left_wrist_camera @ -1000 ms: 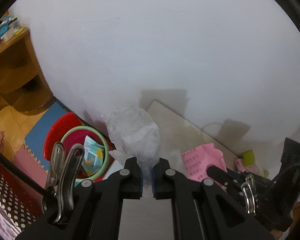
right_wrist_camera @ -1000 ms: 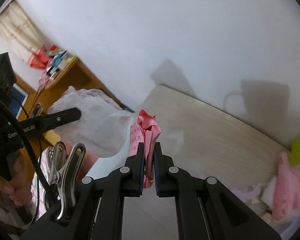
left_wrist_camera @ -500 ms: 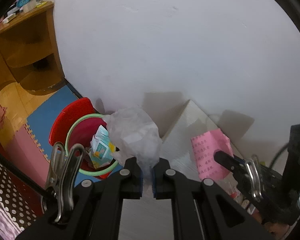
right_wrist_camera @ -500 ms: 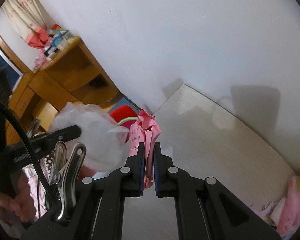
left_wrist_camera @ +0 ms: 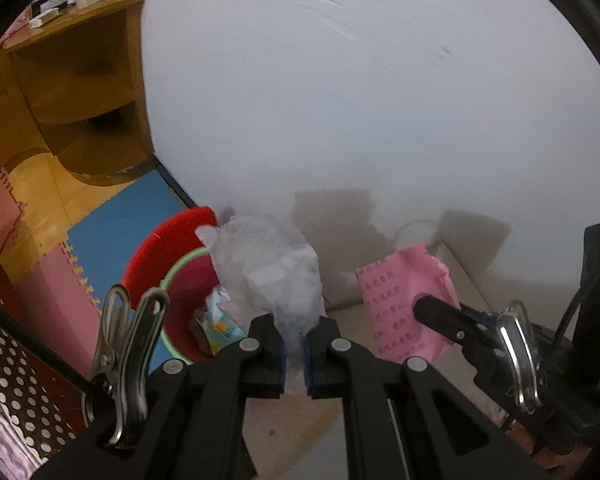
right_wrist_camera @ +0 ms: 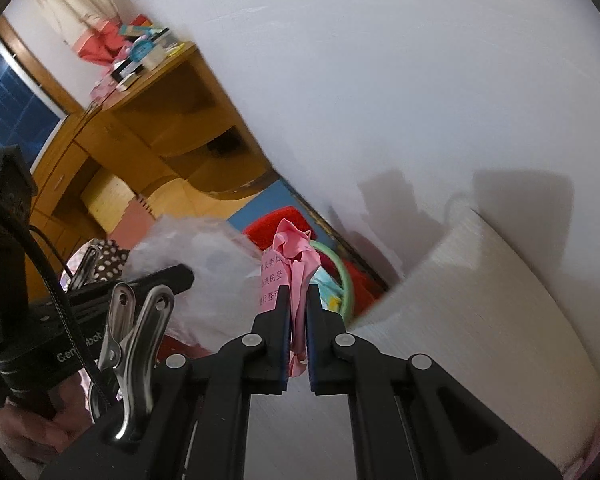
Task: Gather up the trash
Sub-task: 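Carry the clear bag and pink paper with both grippers over the red bucket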
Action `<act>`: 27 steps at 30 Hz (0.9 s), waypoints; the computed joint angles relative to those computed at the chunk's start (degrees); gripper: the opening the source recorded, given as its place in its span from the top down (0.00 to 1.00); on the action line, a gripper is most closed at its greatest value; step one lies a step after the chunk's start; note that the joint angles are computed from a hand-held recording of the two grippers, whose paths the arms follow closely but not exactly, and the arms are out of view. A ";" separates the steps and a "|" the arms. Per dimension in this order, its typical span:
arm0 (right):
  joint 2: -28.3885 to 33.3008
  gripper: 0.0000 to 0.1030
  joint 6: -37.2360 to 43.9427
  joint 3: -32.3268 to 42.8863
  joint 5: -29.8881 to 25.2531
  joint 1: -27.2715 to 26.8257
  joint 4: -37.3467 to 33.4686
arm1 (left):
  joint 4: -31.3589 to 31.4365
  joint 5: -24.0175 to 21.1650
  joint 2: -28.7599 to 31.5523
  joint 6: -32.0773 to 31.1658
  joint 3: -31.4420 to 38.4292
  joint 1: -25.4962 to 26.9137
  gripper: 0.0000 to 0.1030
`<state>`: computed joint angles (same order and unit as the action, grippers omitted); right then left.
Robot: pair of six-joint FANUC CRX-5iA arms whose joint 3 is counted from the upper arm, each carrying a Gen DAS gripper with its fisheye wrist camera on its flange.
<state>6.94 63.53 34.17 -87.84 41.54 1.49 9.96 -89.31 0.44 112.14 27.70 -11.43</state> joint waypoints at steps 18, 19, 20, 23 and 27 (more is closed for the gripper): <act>22.68 0.93 0.85 25.34 -13.36 -2.89 -7.74 | 3.20 4.22 0.13 1.18 -11.44 5.51 0.94; 24.43 0.93 0.20 27.59 -14.82 -3.25 -8.53 | 3.85 5.58 -0.08 0.44 -13.57 6.49 0.94; 26.12 0.93 -0.29 29.77 -16.27 -3.48 -9.11 | 3.97 6.31 -0.22 0.49 -14.76 6.77 0.94; 30.49 0.93 -2.20 35.67 -18.91 -4.19 -11.56 | 2.98 7.40 0.06 1.69 -16.11 6.92 0.94; 36.59 0.93 -0.25 43.66 -22.35 -3.41 -11.48 | 3.71 8.82 -0.41 4.36 -18.69 8.31 0.94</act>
<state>43.54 63.28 77.83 -110.20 38.13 -9.99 13.67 -80.49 0.02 116.49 9.01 -3.12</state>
